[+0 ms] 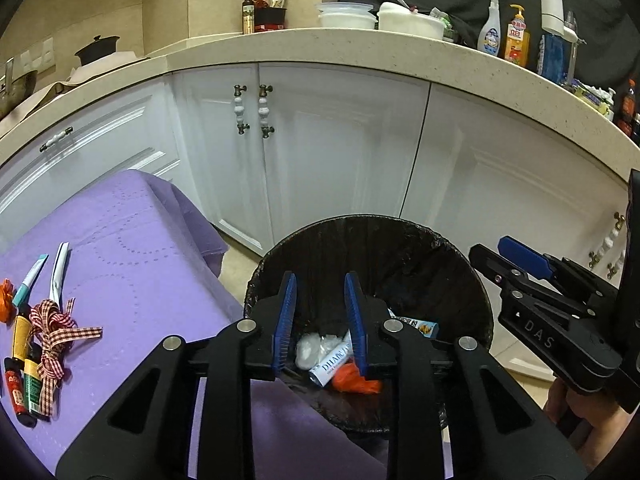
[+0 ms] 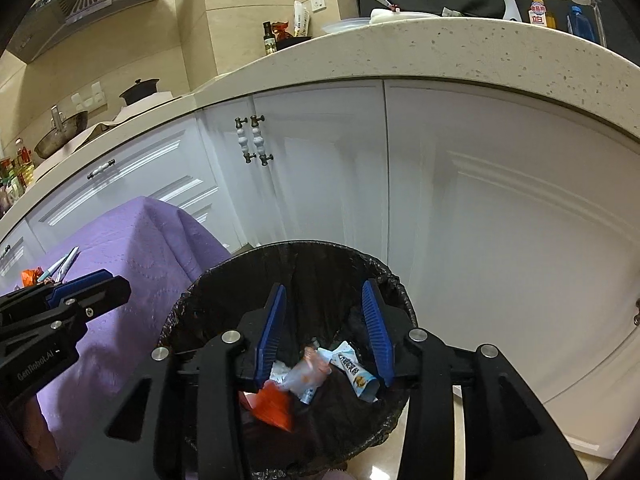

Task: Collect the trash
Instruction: 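Open both tools over the bin to drop the orange bag and wrapper, then grasp the red-checkered ribbon bundle with the right tool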

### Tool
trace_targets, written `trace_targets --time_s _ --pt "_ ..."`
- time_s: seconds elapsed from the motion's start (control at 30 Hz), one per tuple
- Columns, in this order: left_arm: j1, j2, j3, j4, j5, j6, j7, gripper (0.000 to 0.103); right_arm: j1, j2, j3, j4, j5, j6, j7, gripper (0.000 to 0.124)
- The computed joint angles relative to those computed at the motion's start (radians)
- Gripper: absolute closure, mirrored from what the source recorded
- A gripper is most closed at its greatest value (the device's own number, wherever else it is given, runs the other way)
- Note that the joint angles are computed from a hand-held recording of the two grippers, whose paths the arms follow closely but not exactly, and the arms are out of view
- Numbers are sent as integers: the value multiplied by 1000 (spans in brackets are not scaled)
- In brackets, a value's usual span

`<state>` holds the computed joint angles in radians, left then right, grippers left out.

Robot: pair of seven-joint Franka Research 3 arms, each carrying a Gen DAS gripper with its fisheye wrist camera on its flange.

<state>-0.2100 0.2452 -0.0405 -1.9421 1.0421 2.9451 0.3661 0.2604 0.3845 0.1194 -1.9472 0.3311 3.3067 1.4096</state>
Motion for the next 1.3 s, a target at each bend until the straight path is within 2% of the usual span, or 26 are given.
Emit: trace_targets --time_s 0.03,0.1,0.27,0.43,0.5,0.57,0.93,1.13,1.3 --pt "1 -3 1 -2 0 1 -2 76 2 -2 -2 -3 1 3 1 81" --pt "-6 -16 11 -13 31 0 -42 67 9 -11 -6 -12 1 10 2 81" --pt "8 -56 8 -40 99 0 -124 66 29 -26 -15 -22 1 21 4 81" --pt "39 -124 -6 -91 189 -10 -229 66 31 -40 4 -25 -5 29 7 79" --pt "60 -156 -17 -118 223 -19 -270 60 20 -43 29 -22 -14 28 7 78" --pt "84 -194 -29 -152 263 -32 -324 55 16 -42 50 -17 -22 29 7 77" --pt "267 -466 -75 -428 272 -102 -428 54 -29 2 239 57 -91 -13 -36 73" --pt "366 -614 -81 -575 224 -132 -416 53 12 41 283 120 -87 -58 -94 73" --pt "440 -708 -80 -669 180 -131 -385 53 92 73 252 179 -65 -109 -134 72"
